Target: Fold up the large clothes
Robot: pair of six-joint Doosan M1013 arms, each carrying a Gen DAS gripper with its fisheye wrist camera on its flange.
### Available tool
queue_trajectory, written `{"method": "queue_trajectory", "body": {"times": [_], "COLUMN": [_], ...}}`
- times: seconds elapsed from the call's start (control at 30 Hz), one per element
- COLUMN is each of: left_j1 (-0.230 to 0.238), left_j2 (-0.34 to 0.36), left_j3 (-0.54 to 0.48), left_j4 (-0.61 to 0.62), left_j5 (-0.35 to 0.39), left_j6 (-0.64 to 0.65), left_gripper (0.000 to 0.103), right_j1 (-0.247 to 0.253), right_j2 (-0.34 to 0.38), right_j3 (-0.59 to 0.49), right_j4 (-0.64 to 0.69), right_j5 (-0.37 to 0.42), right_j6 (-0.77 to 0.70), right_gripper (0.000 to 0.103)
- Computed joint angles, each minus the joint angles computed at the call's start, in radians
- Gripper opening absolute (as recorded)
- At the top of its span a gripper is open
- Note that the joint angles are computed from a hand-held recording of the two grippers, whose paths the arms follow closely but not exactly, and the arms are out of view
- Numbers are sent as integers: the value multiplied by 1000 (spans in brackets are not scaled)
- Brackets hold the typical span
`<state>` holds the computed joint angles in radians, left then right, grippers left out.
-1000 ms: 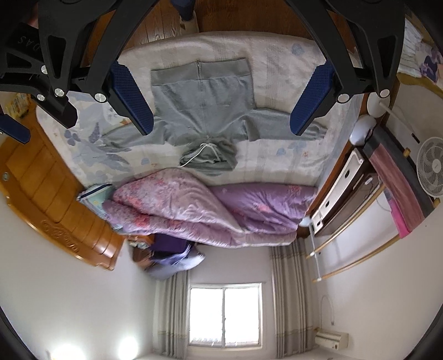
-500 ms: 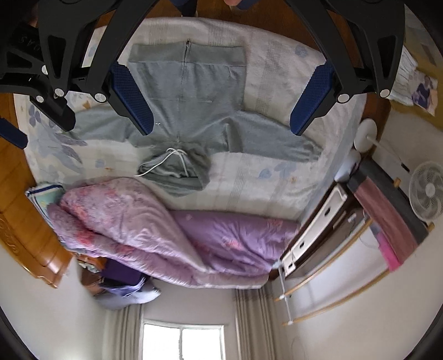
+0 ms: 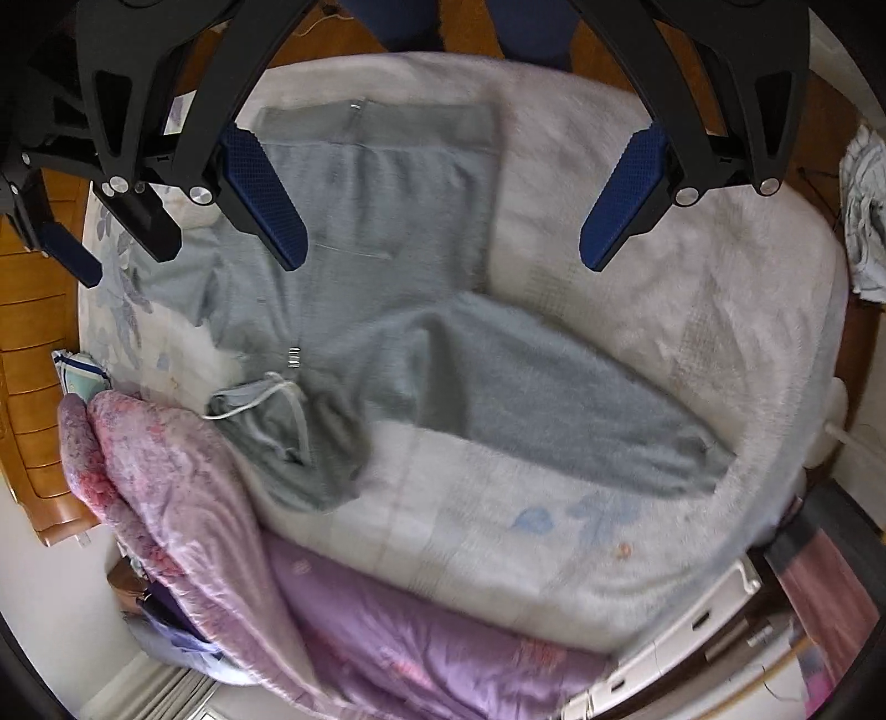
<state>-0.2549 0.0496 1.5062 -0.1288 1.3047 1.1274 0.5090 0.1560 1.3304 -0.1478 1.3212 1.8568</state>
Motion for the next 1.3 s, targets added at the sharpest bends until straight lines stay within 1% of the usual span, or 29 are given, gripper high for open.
{"method": "queue_trajectory", "body": {"times": [0.07, 0.1, 0.13, 0.17, 0.2, 0.23, 0.27, 0.3, 0.33, 0.4, 0.43, 0.47, 0.53, 0.57, 0.6, 0.67, 0.73, 0.8, 0.83, 0.87, 0.9, 0.93, 0.97, 1.07, 1.13, 1.17, 1.23, 1.27, 1.3], "left_j1": [63, 108, 132, 170, 193, 235, 257, 298, 318, 360, 371, 386, 414, 427, 437, 445, 454, 456, 454, 451, 451, 451, 452, 446, 446, 442, 423, 413, 395], "left_j2": [12, 21, 29, 40, 50, 69, 80, 102, 116, 158, 174, 193, 228, 242, 254, 273, 285, 290, 294, 296, 295, 291, 284, 243, 194, 168, 115, 89, 78], "left_j3": [26, 45, 53, 67, 75, 85, 91, 101, 106, 110, 108, 106, 101, 99, 101, 96, 94, 90, 85, 81, 80, 83, 85, 95, 112, 118, 125, 129, 123], "left_j4": [-43, -53, -52, -50, -44, -32, -31, -43, -48, -24, -17, -21, -49, -70, -85, -69, -63, -41, -23, 5, 12, 4, -3, 32, 23, 33, 77, 81, 91], "left_j5": [-11, -28, -39, -60, -74, -94, -106, -132, -145, -173, -177, -185, -198, -206, -220, -228, -259, -285, -285, -284, -286, -293, -299, -326, -369, -389, -408, -421, -429], "left_j6": [46, 66, 70, 78, 80, 77, 71, 64, 54, 17, 6, 4, 8, 15, 19, 17, 9, -6, -14, -21, -21, -13, 3, 6, 2, 4, 16, 19, 11], "left_gripper": [98, 98, 98, 98, 98, 98, 98, 98, 97, 97, 95, 83, 70, 68, 67, 60, 60, 57, 48, 37, 32, 21, 14, 12, 12, 12, 12, 12, 12], "right_j1": [17, 24, 28, 29, 27, 21, 13, 7, 5, 1, 0, -7, -19, -24, -31, -39, -47, -56, -62, -67, -71, -75, -81, -97, -109, -111, -115, -116, -115], "right_j2": [39, 57, 79, 89, 107, 123, 138, 151, 163, 184, 191, 197, 209, 211, 211, 212, 211, 210, 209, 206, 206, 208, 208, 211, 209, 213, 228, 238, 258], "right_j3": [2, 1, -2, 1, -1, -6, -8, -6, -3, 3, 8, 22, 41, 51, 65, 86, 102, 119, 127, 136, 145, 154, 163, 186, 201, 200, 202, 200, 197], "right_j4": [3, -1, 6, 15, 34, 65, 99, 123, 134, 157, 168, 195, 240, 260, 286, 320, 354, 400, 428, 448, 463, 477, 496, 547, 601, 617, 644, 648, 642], "right_j5": [-24, -32, -37, -42, -43, -38, -37, -40, -45, -51, -57, -75, -90, -100, -114, -131, -146, -164, -175, -188, -200, -205, -214, -232, -253, -251, -235, -219, -187], "right_j6": [26, 31, 34, 39, 44, 45, 55, 64, 64, 50, 47, 34, 20, 21, 23, 20, 7, -17, -29, -39, -41, -35, -35, -35, -45, -51, -60, -58, -50], "right_gripper": [95, 89, 83, 72, 65, 61, 56, 54, 52, 43, 36, 29, 20, 16, 16, 16, 16, 16, 16, 16, 15, 14, 11, 3, 2, 2, 2, 1, 0]}}
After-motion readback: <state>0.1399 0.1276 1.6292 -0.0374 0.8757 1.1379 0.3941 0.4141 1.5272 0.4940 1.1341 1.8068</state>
